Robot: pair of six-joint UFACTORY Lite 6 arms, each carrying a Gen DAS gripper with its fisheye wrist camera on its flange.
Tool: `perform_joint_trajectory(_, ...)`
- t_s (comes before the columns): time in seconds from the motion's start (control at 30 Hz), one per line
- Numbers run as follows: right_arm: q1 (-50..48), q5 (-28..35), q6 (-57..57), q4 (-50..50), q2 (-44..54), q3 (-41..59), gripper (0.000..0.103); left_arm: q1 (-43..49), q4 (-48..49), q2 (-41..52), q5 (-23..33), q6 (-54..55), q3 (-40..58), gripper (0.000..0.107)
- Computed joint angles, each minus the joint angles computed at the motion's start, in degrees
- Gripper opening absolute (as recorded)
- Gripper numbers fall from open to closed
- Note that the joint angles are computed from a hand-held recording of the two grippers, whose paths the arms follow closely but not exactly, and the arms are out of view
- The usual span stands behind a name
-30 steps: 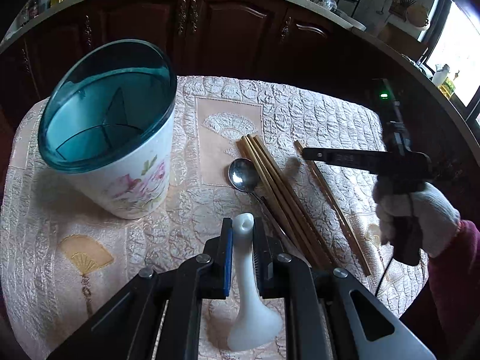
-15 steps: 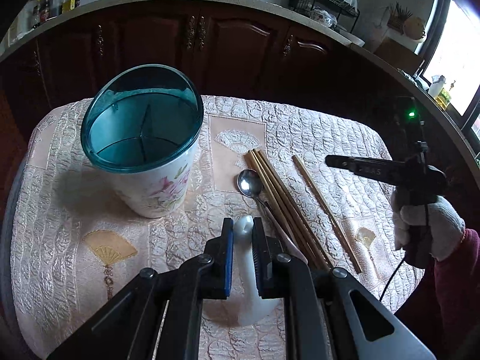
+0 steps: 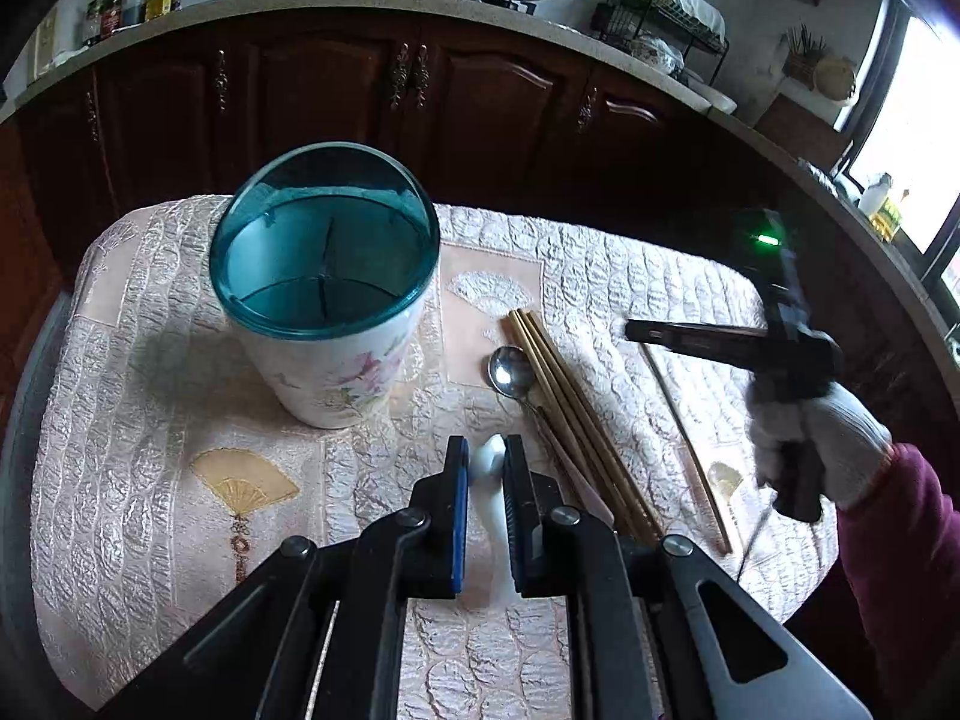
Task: Organize utensils
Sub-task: 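Carry both utensils over the floral cup and release them inside it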
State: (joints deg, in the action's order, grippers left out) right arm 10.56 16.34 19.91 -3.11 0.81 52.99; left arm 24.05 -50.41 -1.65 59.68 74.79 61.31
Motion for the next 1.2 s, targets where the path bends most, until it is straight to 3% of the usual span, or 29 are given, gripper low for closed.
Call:
perform_joint_trajectory(0.17,2.12,3.52,3.15,-0.53,-18.45,-8.19,0.007,3.05,-0.53,0.03,2.62,0.76,1.60,0.007)
perform_joint_trajectory(0.27,5.46,5.86,10.77,-5.69,-26.54,-10.19,0.007,4.22,-0.06,0.82,3.78,0.45,2.22,0.007)
perform_joint_trajectory(0.53,16.81,13.33,27.11,-19.39,-33.09,-4.13,0.007,9.15,0.10,0.90,9.72,0.84,6.04,0.007)
perform_joint_trajectory(0.7,22.56,16.18,30.70,-24.62,-28.48,7.97,0.007,14.28,-1.55,4.69,16.55,-0.46,17.14,0.007)
perform_joint_trajectory(0.83,26.04,16.45,33.93,-29.79,-19.44,20.45,0.007,16.41,-3.03,9.16,17.86,-2.09,27.95,0.007)
perform_joint_trajectory(1.0,28.16,16.50,37.18,-35.37,-4.55,37.48,0.007,13.65,-2.35,14.40,11.74,-4.79,37.29,0.007)
perform_joint_trajectory(1.2,28.22,21.17,31.70,-34.24,19.32,67.50,0.007,5.90,4.52,19.50,2.23,-8.52,42.23,0.007)
